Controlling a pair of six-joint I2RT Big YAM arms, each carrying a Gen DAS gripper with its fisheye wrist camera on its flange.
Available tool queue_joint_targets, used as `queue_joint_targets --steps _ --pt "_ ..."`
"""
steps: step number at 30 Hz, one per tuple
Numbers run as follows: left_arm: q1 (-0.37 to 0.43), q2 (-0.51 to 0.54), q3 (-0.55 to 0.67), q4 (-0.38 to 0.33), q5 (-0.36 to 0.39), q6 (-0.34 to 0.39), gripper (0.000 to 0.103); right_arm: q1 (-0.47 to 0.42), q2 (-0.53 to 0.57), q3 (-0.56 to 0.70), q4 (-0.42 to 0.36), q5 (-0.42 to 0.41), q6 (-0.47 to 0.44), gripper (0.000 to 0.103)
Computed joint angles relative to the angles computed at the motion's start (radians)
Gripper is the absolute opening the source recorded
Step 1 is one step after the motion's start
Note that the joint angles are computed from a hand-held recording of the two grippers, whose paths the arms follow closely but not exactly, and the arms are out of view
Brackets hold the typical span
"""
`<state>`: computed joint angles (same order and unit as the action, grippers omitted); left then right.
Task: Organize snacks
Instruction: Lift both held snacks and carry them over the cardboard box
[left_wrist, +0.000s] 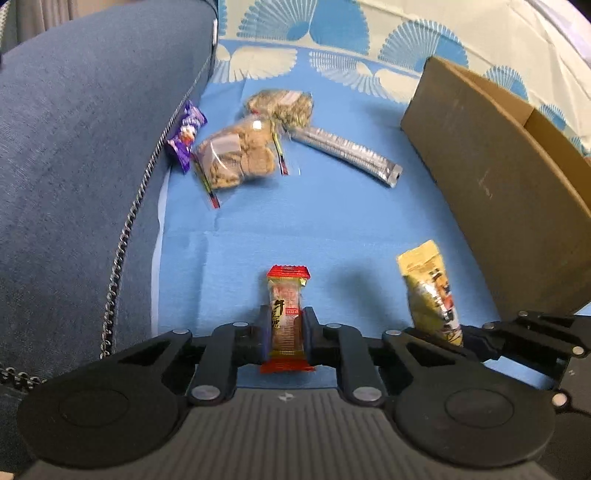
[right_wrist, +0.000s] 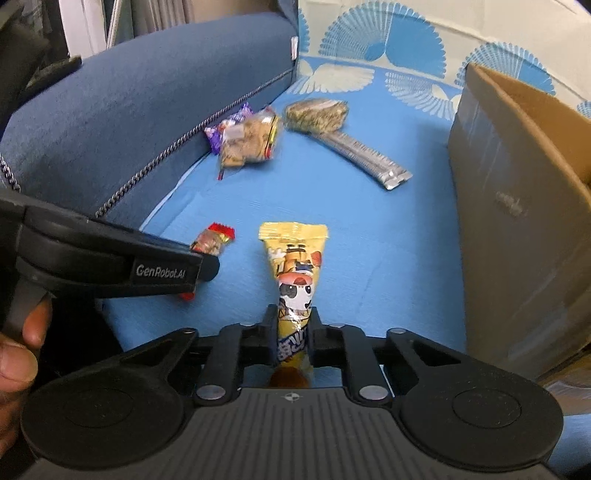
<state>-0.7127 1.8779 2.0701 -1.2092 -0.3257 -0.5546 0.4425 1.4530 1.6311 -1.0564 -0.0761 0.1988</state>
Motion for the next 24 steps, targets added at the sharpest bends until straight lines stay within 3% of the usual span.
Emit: queue_joint_targets --steps 10,18,24 --pt "-0.005 -0.104 -0.146 0.206 -0.019 0.006 0.017 -0.014 -0.056 -0.032 0.107 0.031 0.029 0.014" --pt "-0.018 -0.150 -0.208 0.299 -0.053 0.046 0.017 -0.018 -0.086 -0.025 0.155 0.052 0.057 0.014" --pt "-0.015 -0.173 -0.244 0.352 -0.051 0.036 0.017 -0.019 -0.103 -0.028 0.178 0.055 0.039 0.014"
